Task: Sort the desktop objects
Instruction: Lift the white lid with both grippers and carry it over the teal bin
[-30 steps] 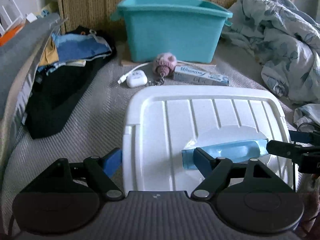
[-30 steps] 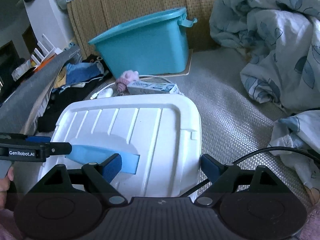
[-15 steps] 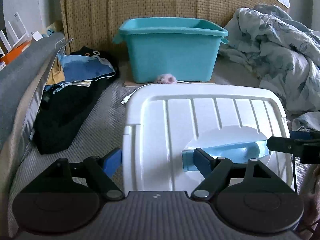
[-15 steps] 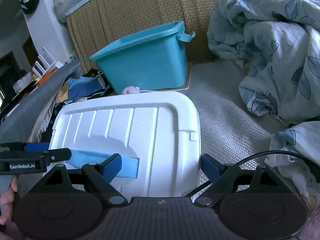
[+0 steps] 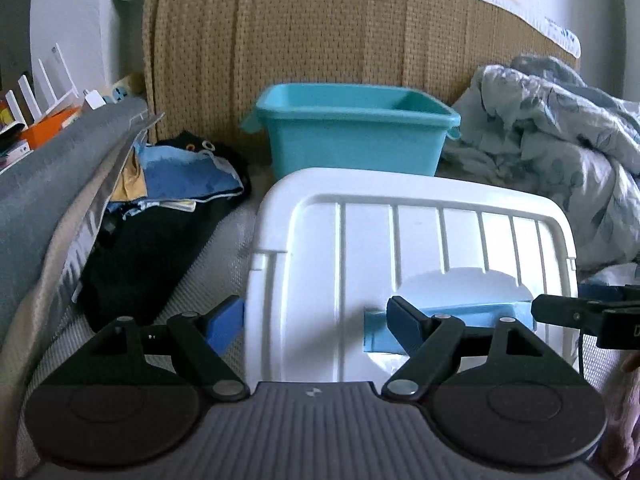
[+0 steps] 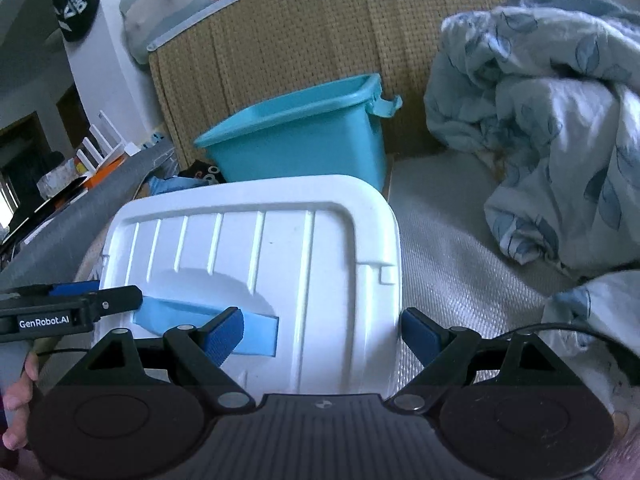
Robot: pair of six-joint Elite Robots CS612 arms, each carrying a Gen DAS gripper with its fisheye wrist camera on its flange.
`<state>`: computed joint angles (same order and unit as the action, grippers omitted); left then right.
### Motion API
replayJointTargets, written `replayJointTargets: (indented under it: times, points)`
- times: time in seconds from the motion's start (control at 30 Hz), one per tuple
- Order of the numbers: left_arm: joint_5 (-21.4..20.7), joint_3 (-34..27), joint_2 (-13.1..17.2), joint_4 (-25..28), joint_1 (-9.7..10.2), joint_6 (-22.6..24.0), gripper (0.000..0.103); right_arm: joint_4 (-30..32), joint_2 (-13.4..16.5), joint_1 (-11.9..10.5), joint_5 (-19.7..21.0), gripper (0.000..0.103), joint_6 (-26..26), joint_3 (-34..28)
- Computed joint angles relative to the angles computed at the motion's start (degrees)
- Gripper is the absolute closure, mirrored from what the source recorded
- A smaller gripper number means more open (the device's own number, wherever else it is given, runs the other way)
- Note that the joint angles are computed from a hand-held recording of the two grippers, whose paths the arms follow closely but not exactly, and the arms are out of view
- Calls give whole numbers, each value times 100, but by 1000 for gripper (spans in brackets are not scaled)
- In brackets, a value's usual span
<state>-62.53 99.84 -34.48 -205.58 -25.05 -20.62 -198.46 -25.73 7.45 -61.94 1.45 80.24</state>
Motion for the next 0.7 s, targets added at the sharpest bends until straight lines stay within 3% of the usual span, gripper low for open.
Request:
replayJointTargets:
  times: [0.7]
  points:
    - [341, -7, 85, -802, -33, 6, 22, -373, 14, 80, -121, 14, -116, -169]
